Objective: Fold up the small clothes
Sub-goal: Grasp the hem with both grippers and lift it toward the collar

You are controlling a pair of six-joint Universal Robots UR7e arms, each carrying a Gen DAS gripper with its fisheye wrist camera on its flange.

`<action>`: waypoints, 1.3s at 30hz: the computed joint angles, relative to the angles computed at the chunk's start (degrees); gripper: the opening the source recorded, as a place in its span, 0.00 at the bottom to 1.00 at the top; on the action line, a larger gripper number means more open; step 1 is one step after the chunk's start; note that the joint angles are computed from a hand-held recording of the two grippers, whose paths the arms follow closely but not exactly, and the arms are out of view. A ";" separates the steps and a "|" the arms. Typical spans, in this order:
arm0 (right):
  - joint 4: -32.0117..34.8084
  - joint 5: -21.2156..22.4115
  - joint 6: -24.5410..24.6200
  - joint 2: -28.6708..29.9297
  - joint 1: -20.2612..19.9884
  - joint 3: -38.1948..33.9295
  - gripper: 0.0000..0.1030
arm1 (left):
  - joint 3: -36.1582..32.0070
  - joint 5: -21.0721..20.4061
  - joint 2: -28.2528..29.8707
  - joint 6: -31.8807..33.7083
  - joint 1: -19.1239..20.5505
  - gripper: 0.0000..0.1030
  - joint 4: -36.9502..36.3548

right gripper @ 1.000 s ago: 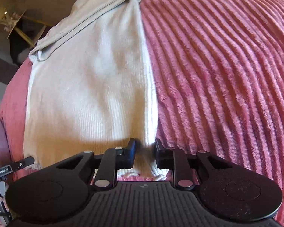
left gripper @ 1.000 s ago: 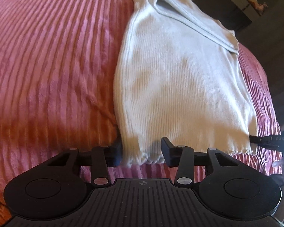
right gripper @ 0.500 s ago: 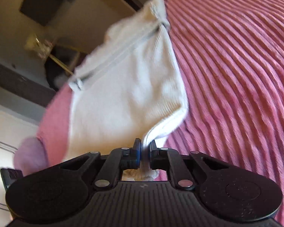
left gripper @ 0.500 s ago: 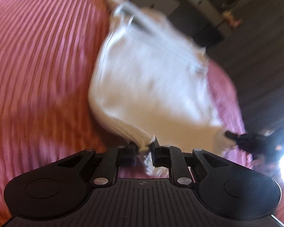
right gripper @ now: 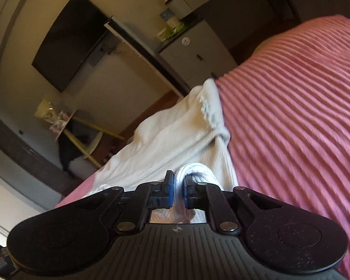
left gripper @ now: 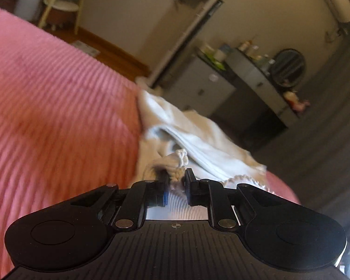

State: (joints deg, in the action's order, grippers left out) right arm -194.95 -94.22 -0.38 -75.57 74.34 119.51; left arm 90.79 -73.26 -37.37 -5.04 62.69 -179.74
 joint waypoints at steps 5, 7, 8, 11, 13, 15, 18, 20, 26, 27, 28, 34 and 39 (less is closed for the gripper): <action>-1.99 -8.61 -3.32 4.01 1.27 -3.16 0.20 | -3.15 4.40 2.41 -0.58 0.92 0.29 2.28; -8.01 -8.02 -4.55 3.79 0.60 -1.09 0.28 | -2.45 4.72 2.09 0.53 1.48 0.44 0.71; -9.35 -6.96 -4.93 3.45 0.15 -0.32 0.36 | -2.13 4.91 1.99 1.05 1.74 0.47 -0.23; -3.75 -6.41 -5.83 3.37 -0.06 -1.31 0.43 | -1.00 1.69 0.84 1.77 2.91 0.53 0.92; 0.06 -11.18 -8.50 5.47 1.78 -4.18 0.43 | -0.75 0.70 0.83 2.24 3.08 0.53 1.95; 4.56 -15.87 -9.99 7.28 3.70 -7.26 0.43 | -1.19 -0.08 1.33 2.75 3.05 0.53 2.35; 7.94 -16.49 -8.85 8.96 4.26 -10.19 0.42 | -2.61 -0.85 2.31 2.76 2.84 0.53 3.70; 7.74 -16.28 -8.18 9.65 4.05 -10.63 0.39 | -3.58 -0.50 2.94 3.09 2.64 0.51 4.98; 2.83 -13.60 -15.23 9.44 2.60 -7.31 0.11 | -5.90 2.42 4.37 3.24 2.51 0.36 8.42; 2.51 -12.78 -15.94 9.02 2.42 -6.91 0.10 | -5.81 2.64 4.32 2.64 2.60 0.35 8.05; 2.34 -12.08 -16.50 8.73 2.29 -6.81 0.10 | -5.46 2.74 4.04 2.09 2.67 0.37 7.69; 2.23 -9.31 -17.34 9.03 1.24 -7.04 0.12 | -5.13 0.93 2.81 -0.08 3.70 0.58 11.29; 2.60 -8.55 -16.39 8.92 0.98 -7.17 0.14 | -6.00 -1.19 3.80 -2.00 4.38 0.44 10.58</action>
State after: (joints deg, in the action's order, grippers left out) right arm -192.35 -102.78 -16.77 -66.65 75.32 112.34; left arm 84.79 -74.45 -33.57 -7.04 67.07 -169.16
